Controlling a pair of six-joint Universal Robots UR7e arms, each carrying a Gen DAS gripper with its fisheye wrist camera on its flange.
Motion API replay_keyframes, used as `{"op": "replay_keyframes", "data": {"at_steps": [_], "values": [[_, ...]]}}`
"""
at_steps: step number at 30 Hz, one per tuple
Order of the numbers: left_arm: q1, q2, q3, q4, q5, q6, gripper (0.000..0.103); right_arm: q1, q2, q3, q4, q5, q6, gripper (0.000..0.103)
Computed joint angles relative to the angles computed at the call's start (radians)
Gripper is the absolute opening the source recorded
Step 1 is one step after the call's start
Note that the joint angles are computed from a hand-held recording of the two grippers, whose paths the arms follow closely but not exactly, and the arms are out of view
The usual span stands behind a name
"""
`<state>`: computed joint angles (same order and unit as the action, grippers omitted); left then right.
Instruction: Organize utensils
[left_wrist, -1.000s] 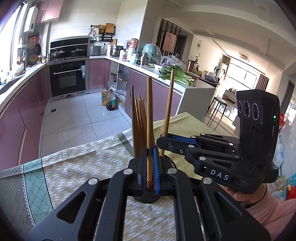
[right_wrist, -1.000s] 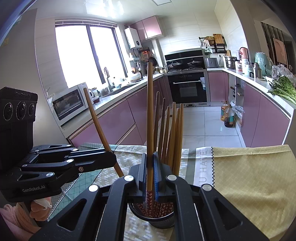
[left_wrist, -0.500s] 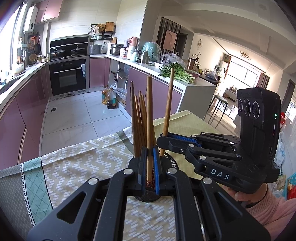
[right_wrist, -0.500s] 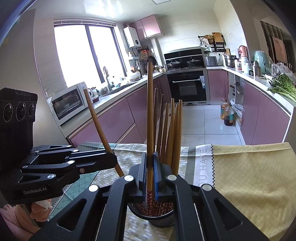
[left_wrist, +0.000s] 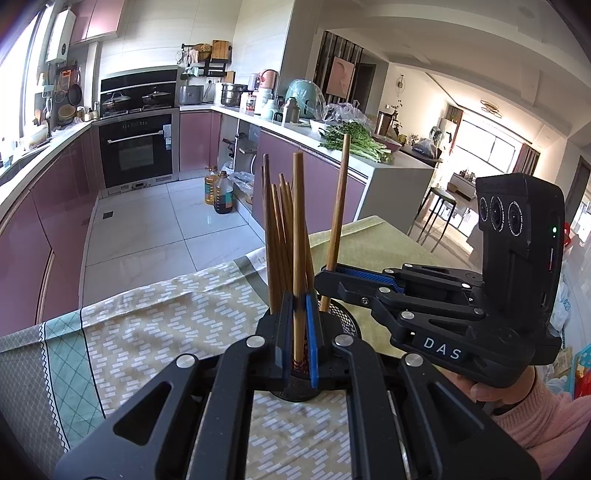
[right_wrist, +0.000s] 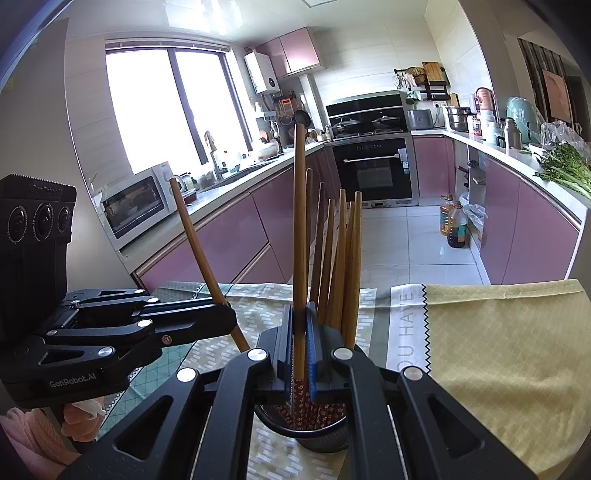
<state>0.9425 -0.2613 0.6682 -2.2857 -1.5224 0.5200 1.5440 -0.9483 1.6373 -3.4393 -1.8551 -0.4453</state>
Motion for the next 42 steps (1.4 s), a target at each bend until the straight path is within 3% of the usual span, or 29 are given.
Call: {"op": "replay_keyframes", "data": {"at_steps": [27,42], "values": [[-0.002,0.025,-0.038,0.021,0.011,-0.005,0.008,-0.008,0.001,-0.012,0.035,-0.001,0.010,0.006],[0.000,0.128,-0.215,0.118,0.035,-0.018,0.008,-0.005,0.017,-0.057,0.079,-0.020,0.023,0.006]]}}
